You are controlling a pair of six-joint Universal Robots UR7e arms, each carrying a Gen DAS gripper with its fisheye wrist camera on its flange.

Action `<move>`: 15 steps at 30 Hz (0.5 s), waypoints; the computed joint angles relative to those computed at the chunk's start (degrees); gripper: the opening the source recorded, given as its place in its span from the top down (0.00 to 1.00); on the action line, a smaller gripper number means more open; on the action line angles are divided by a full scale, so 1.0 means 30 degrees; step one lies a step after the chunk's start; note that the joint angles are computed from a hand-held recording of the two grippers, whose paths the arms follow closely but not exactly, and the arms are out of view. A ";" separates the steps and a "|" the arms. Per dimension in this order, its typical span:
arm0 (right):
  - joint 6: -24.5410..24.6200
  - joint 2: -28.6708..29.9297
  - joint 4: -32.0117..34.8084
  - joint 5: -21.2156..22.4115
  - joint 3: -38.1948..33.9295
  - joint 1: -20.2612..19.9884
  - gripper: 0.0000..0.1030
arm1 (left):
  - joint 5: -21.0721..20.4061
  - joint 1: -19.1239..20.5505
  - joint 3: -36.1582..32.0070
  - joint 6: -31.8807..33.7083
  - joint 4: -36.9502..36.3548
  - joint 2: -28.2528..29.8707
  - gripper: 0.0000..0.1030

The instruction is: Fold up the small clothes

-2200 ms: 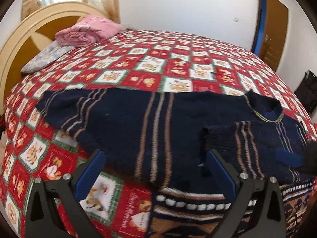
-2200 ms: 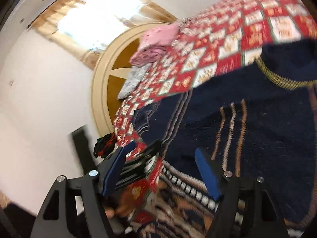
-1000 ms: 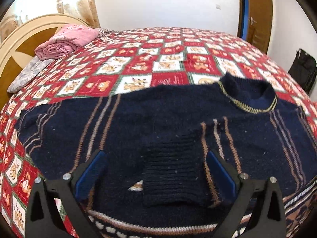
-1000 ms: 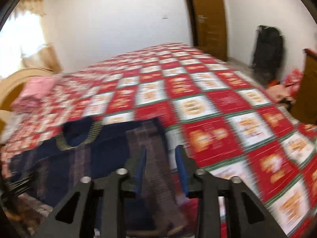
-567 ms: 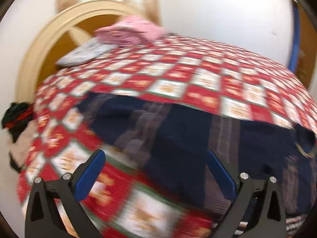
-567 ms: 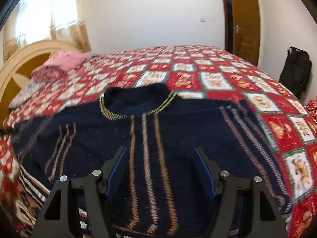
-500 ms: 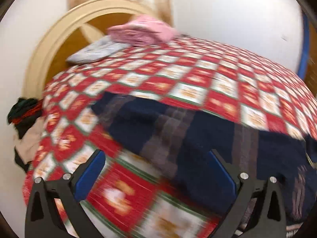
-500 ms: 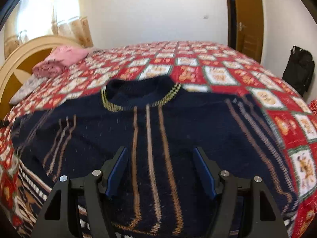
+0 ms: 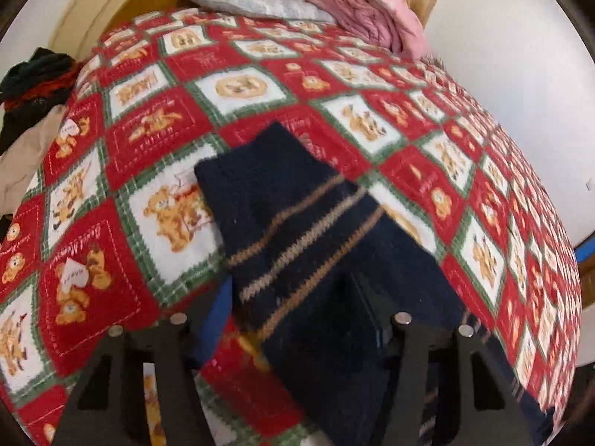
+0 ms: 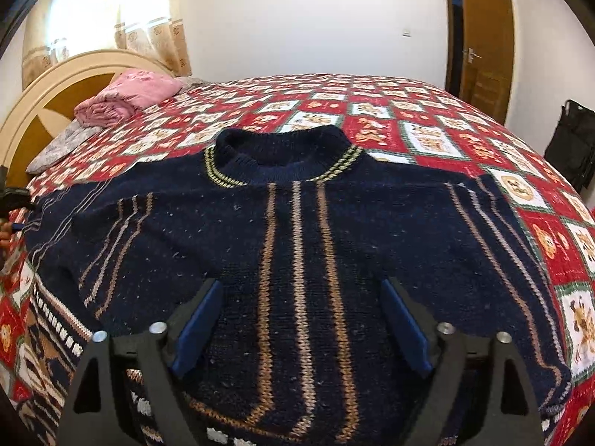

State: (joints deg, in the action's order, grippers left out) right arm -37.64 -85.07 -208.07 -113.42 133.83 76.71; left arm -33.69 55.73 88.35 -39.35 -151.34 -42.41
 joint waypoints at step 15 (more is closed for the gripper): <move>0.0750 -0.0912 0.1222 0.1067 0.0104 -0.0430 0.10 | 0.0057 -0.1101 0.0346 0.4010 -0.3647 0.0599 0.86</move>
